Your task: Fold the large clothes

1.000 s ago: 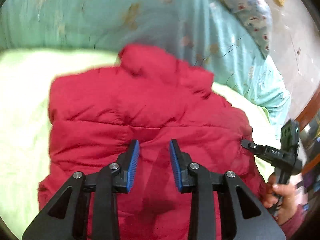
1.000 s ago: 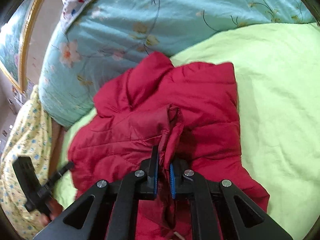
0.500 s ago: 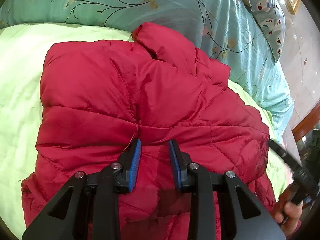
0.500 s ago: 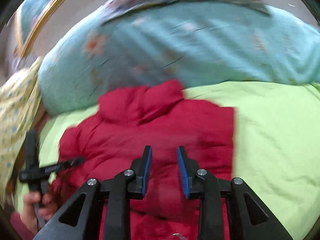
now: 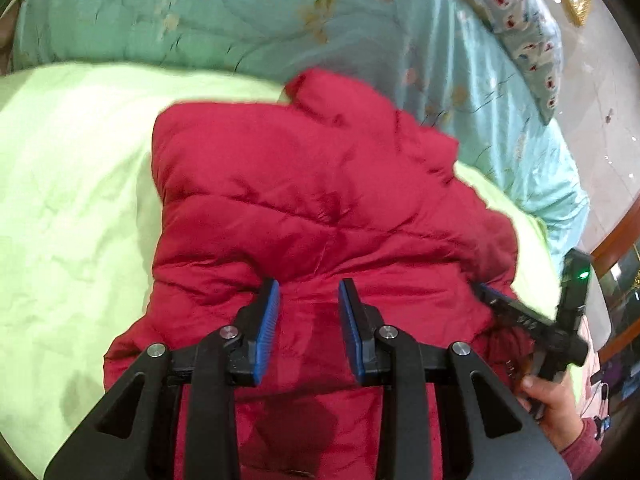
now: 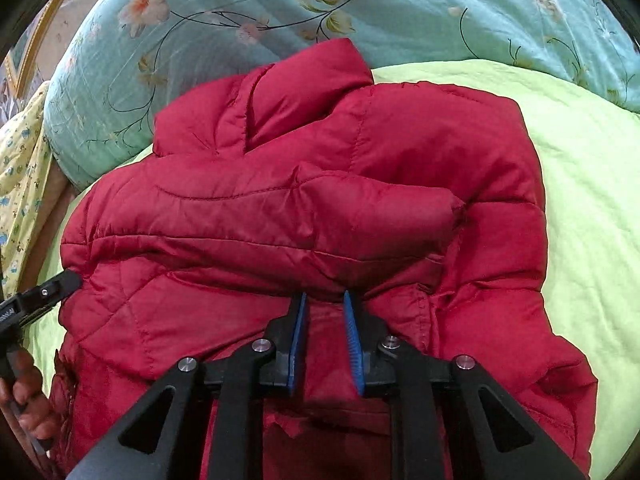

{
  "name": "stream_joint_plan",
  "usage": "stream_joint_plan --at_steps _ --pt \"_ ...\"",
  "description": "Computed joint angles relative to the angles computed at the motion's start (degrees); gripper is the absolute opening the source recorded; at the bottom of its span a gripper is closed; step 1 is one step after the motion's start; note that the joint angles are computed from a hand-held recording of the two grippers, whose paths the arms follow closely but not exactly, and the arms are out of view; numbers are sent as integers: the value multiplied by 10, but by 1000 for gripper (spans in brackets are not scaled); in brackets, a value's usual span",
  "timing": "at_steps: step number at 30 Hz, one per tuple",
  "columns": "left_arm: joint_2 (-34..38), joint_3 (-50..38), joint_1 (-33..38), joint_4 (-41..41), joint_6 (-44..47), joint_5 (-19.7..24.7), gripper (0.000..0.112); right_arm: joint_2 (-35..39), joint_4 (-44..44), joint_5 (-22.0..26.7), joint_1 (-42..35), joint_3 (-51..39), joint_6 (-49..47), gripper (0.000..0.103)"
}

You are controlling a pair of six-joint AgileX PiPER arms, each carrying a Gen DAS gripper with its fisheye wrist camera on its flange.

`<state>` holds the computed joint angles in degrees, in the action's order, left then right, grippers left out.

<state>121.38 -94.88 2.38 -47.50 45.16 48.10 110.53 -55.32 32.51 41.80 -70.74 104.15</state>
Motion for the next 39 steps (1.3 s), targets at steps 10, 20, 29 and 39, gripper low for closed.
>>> stream_joint_plan --at_steps 10,20,29,39 --pt "18 -4 -9 21 -10 -17 28 -53 -3 66 39 35 18 22" --pt "6 -3 -17 57 -52 -17 28 -37 -4 -13 -4 57 42 17" --pt "-100 122 25 21 5 -15 29 -76 -38 -49 -7 103 96 20" --pt "-194 273 125 -38 95 13 29 -152 -28 7 58 140 102 36"
